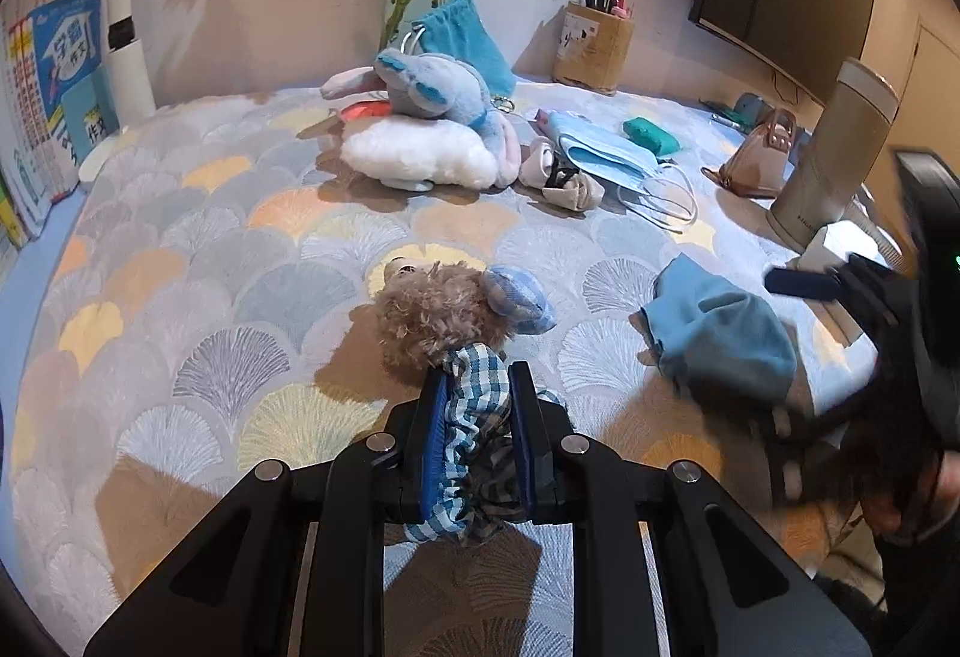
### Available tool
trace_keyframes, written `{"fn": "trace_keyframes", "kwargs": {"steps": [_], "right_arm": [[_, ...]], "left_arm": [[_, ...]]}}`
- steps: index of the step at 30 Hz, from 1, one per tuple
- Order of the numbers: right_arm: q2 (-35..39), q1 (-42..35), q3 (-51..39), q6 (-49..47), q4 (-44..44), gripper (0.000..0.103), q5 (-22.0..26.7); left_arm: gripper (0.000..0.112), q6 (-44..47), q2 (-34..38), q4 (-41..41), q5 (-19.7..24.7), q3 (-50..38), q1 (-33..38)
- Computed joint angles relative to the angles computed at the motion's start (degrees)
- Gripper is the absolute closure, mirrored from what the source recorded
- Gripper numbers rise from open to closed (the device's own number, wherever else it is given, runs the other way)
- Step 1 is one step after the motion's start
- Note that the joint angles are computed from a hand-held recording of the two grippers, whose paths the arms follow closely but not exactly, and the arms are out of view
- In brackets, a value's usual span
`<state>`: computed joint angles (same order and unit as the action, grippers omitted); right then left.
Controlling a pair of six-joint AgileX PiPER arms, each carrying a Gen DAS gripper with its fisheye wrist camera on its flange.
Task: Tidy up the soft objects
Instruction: 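Carry the bear with the left tool while the right tool carries the cloth to the bowl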
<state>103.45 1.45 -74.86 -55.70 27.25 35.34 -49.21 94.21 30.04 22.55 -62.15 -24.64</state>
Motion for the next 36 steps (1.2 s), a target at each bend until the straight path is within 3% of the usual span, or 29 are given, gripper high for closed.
{"fn": "trace_keyframes", "kwargs": {"steps": [3, 4, 5, 7, 13, 15, 21, 26, 32, 36], "right_arm": [[8.5, -1.5, -12.2, 7.9, -0.6, 0.001, 9.5], [10.4, -2.9, -14.9, 7.5, 2.6, 0.006, 12.2], [10.4, -3.4, -15.3, 6.9, 3.7, 0.013, 12.7], [9.3, -3.9, -13.8, 4.5, 6.0, 0.044, 11.7], [3.7, -3.5, -5.0, -1.6, 9.3, 0.075, 7.0], [3.2, -4.5, -4.6, -4.2, 11.5, 0.081, 8.8], [-0.1, -10.2, -6.9, -6.6, 16.7, 0.082, 14.8], [-4.9, -16.8, -7.7, -8.1, 19.5, 0.082, 16.0], [-5.4, -26.4, -12.2, -7.0, 23.3, 0.082, 22.0], [-5.2, -32.2, -14.5, -7.6, 25.8, 0.082, 24.4]], "left_arm": [[0.095, 1.4, 0.1, -1.5, -0.3, -0.1, 0.4], [0.095, 1.9, 0.0, -2.1, -0.6, 0.0, 0.6], [0.095, 2.6, 0.1, -2.8, -0.7, 0.0, 0.8], [0.095, 3.5, 0.3, -3.6, -0.6, -0.3, 0.9], [0.095, 1.1, 0.3, -1.0, 0.2, -0.4, 0.2], [0.096, 2.8, -0.1, -2.3, -0.5, -0.2, 0.4], [0.097, 21.1, -3.1, -23.4, -4.7, -1.4, 1.3], [0.097, 18.0, -2.5, -16.7, 0.0, -9.0, -5.0], [0.097, 24.2, -0.3, -22.9, 1.5, -17.0, -9.0], [0.097, 22.6, 3.3, -17.0, 5.9, -24.8, -13.8]]}}
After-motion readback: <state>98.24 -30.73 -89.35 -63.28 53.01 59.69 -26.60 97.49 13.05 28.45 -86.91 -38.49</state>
